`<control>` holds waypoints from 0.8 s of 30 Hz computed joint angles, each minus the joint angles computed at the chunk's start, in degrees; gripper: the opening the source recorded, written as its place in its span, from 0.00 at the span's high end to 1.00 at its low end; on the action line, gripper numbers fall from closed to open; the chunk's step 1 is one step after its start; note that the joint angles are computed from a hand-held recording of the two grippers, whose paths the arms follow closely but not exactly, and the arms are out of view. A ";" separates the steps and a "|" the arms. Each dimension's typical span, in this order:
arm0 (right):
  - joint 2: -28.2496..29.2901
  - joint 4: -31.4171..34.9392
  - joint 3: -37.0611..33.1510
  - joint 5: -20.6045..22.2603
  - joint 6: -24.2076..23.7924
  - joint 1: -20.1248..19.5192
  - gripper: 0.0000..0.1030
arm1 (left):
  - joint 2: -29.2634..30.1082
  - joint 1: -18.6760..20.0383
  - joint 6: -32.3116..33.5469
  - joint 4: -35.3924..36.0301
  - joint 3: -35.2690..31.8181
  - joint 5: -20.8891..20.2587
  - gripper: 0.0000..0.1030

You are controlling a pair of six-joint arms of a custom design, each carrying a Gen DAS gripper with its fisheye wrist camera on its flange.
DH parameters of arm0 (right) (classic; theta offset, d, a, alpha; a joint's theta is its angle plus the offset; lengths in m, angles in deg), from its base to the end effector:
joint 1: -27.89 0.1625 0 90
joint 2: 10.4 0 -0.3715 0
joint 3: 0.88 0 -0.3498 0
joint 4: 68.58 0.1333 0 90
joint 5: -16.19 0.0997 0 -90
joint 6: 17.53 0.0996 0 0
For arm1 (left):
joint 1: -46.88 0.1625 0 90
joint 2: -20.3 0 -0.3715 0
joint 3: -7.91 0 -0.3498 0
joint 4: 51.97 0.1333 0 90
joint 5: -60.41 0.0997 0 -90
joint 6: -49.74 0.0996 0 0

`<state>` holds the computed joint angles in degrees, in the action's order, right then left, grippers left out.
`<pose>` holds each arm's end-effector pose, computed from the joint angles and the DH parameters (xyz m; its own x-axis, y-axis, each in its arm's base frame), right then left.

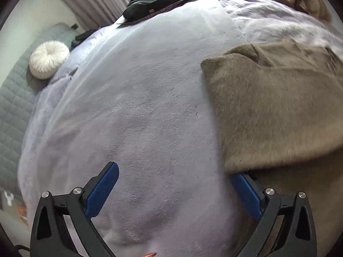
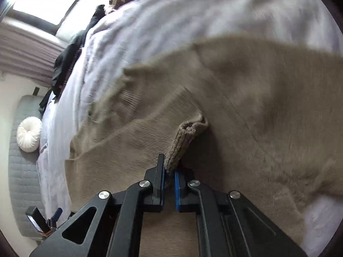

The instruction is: Fold small clothes

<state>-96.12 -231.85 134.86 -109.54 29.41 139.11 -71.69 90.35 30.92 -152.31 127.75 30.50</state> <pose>0.2061 -0.3233 0.2300 -0.8166 0.5719 0.0779 0.3868 0.6425 -0.6615 -0.1222 -0.4184 0.2930 -0.3688 0.3007 -0.8795 0.6055 0.7956 0.0181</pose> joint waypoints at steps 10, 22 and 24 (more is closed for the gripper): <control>-1.02 2.34 -0.33 -0.15 -3.88 0.24 0.89 | 5.19 6.03 2.23 -0.32 -14.18 -13.26 0.00; 0.30 -7.14 1.61 5.27 -2.39 -3.16 0.92 | 24.19 13.37 5.64 -9.15 -28.19 -28.67 0.89; 1.37 -7.08 -0.74 2.83 -6.33 -0.70 0.92 | 21.77 12.72 7.20 -13.39 -25.43 -27.61 0.90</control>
